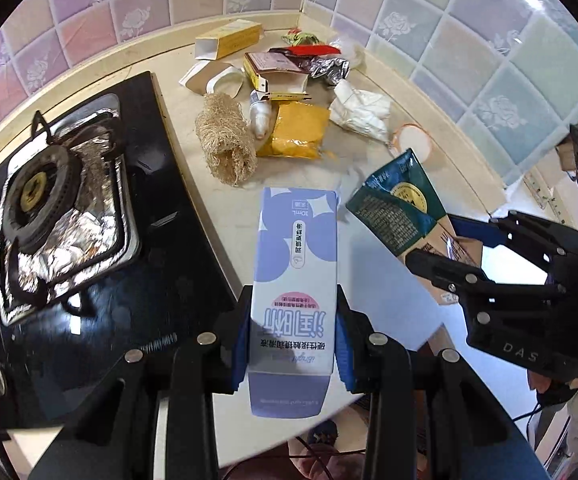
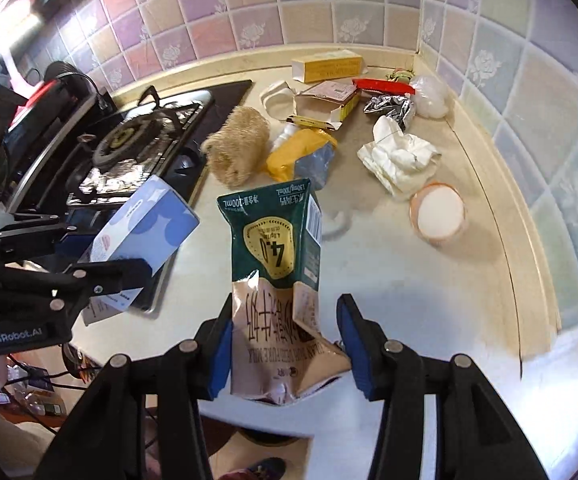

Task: Collect trash
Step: 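Carry both items down over the trash bin and open both grippers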

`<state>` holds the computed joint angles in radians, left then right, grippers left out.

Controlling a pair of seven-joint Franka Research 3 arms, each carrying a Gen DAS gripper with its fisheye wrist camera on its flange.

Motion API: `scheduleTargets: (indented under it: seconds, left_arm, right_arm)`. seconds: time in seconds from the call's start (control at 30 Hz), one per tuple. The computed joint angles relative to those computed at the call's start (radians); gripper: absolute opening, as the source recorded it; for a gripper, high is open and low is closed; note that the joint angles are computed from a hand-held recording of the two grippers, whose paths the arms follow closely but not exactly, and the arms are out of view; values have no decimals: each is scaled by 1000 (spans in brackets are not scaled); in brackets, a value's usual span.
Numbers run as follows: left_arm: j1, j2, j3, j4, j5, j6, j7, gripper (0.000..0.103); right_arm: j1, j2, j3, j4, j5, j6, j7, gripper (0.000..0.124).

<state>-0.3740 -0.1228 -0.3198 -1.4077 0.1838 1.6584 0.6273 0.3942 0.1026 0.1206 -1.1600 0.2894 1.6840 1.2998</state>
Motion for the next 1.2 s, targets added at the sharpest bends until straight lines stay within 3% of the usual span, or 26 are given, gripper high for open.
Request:
scheduleTargets:
  seconds: [0.33,0.7,0.9,1.2]
  left_arm:
    - [-106,-19,-119,47,117,-95,-256,34]
    - [-190,-86,-140,-143,-9,-37,-423,34]
    - [-206,-162,-115,-325,-107,76,-423,34]
    - [-232,-249,-83,-684,-243,343,-365,34]
  right_arm:
    - [-47,-356,-36,-374,164,30,2,48]
    - [-84,-632,-34,-684,171,-13,74,48]
    - [-101,-727,7,-833,120,9,147,48]
    - [-66,-805,109,-1132,43,161,263,49]
